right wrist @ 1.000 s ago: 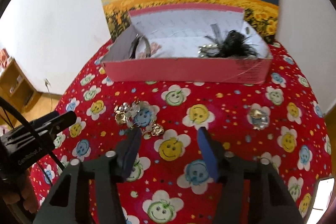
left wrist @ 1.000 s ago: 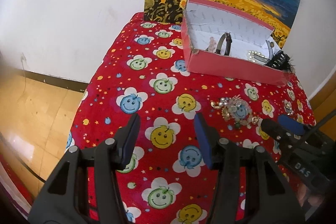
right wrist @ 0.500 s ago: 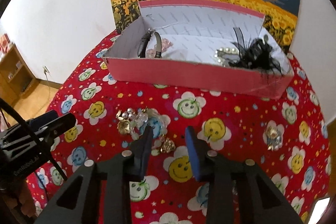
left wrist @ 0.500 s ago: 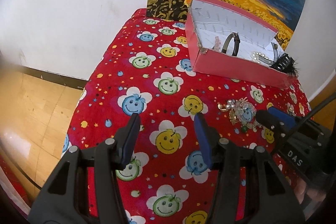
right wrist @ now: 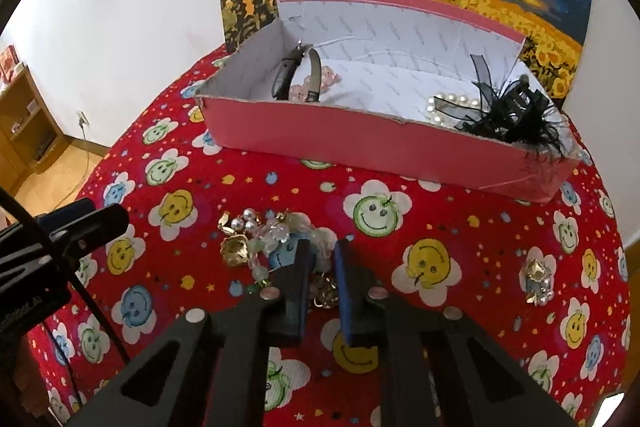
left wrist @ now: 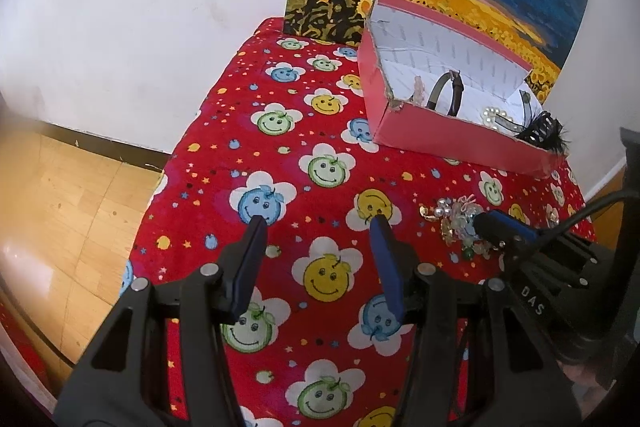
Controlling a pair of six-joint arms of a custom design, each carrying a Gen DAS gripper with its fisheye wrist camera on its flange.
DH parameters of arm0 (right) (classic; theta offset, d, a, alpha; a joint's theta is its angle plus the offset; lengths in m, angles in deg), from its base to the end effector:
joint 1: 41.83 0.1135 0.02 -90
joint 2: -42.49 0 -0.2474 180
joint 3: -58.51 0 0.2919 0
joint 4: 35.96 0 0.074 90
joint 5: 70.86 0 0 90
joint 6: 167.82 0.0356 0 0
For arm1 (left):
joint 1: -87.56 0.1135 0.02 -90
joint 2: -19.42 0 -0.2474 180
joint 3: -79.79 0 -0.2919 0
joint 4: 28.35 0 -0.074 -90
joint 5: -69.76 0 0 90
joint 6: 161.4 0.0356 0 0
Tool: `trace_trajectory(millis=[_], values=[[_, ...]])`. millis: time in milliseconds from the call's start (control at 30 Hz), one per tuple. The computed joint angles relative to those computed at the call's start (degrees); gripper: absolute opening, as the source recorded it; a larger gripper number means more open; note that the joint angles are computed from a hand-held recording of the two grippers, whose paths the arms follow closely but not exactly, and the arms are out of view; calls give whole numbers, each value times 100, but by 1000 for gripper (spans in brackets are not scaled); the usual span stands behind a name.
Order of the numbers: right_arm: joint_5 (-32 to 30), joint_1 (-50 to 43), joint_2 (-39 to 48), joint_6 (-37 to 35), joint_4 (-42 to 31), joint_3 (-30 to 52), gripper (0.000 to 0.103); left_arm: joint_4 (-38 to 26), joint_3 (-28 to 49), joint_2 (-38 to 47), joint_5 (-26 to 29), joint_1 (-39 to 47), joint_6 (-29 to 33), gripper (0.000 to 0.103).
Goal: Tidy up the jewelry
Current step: 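Grasp a small silver jewelry piece with the right tool while the left tool approaches a gold earring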
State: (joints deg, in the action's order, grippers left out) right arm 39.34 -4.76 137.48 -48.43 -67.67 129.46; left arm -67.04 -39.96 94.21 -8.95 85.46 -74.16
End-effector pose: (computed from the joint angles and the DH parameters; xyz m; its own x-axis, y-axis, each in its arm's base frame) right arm 0.3015 0.2124 0.1523 -0.7762 -0.0092 -0.6304 -0.0341 0.9990 0.0275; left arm 0.3024 -0.0181 0.1917 -0.8069 -0.0177 -0.5904 0.1143 0.9760 -0.1855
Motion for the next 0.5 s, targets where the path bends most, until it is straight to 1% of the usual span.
trace_trajectory(millis=[133, 233, 400, 467, 500], values=[[-45, -2, -552, 138, 423, -482, 13, -25, 0, 14, -19, 8, 1, 46], [7, 41, -1083, 192, 509, -746, 13, -22, -10, -4, -42, -17, 10, 46], [93, 108, -1717, 138, 479, -964, 13, -52, -44, -97, -59, -93, 32, 46], [-92, 79, -1721, -70, 372, -905, 14, -60, -69, -163, -78, -120, 16, 46], [9, 108, -1642, -64, 301, -846, 14, -64, -71, -177, -88, -131, 10, 46]])
